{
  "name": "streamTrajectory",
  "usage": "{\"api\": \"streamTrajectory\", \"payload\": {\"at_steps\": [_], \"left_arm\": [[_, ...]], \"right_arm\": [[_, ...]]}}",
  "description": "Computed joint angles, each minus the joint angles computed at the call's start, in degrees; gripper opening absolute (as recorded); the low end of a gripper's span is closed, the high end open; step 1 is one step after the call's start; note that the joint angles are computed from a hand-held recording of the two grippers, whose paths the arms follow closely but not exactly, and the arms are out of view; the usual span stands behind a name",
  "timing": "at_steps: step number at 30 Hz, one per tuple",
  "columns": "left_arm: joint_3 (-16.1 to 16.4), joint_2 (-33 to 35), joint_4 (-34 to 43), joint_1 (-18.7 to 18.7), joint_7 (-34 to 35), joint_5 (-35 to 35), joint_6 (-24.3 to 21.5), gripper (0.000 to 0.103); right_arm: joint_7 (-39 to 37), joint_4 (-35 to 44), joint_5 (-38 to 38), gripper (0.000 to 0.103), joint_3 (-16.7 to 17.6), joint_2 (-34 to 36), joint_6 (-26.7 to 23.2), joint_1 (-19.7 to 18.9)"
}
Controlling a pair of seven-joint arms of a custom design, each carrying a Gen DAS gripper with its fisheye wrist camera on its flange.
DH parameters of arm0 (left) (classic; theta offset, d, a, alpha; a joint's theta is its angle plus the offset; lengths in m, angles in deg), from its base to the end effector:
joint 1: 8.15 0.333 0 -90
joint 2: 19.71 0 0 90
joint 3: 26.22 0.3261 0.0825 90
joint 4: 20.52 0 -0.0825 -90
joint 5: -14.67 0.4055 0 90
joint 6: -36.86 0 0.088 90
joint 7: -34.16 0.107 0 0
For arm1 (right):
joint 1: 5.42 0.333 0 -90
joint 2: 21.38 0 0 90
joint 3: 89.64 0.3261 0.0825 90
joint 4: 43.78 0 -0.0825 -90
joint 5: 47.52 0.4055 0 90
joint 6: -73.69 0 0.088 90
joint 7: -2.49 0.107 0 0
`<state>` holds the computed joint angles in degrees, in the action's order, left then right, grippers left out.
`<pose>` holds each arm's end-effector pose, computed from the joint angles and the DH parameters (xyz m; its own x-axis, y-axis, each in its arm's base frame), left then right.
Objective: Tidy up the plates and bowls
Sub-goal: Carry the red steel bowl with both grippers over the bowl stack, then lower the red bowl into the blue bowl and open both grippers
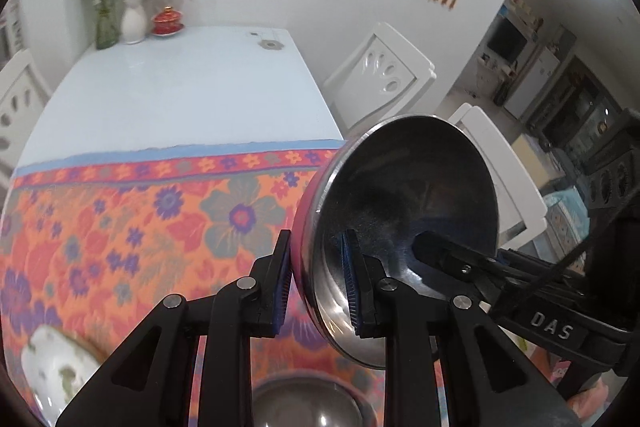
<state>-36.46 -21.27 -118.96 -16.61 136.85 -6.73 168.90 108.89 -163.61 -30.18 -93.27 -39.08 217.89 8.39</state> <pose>0.5843 -0.2073 0.6589 -0.4372 -0.8688 0.2324 -0.7696 0.2278 -0.5965 0.5233 0.0868 0.6429 -0.1127 -0.8729 -0.4746 -0.7680 0.3796 -0.5158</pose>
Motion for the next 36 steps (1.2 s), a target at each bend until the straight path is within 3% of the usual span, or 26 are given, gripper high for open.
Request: {"api": "streamTrajectory", "payload": {"at_steps": [8,20,36], "left_arm": [[1.4,-10.9,-12.0,0.8,-2.5,-0.1,0.7,0.02],[2.0,-16.6,-22.7,1.8,-7.5,0.1,-5.0,0.02],[0.2,-17.6,-26.6,1.5,-10.8,6.9,-3.8,0.02]], "right_arm": [[-1.7,-4.7,3.9,0.027,0.1,-5.3,-5.0,3.6],[-2.2,-8.9,6.3,0.027,0.3,-6.8,-16.8,4.9],[-2.9,-10.6,8.8,0.027,0.6,-6.4,-18.8,4.2]]}}
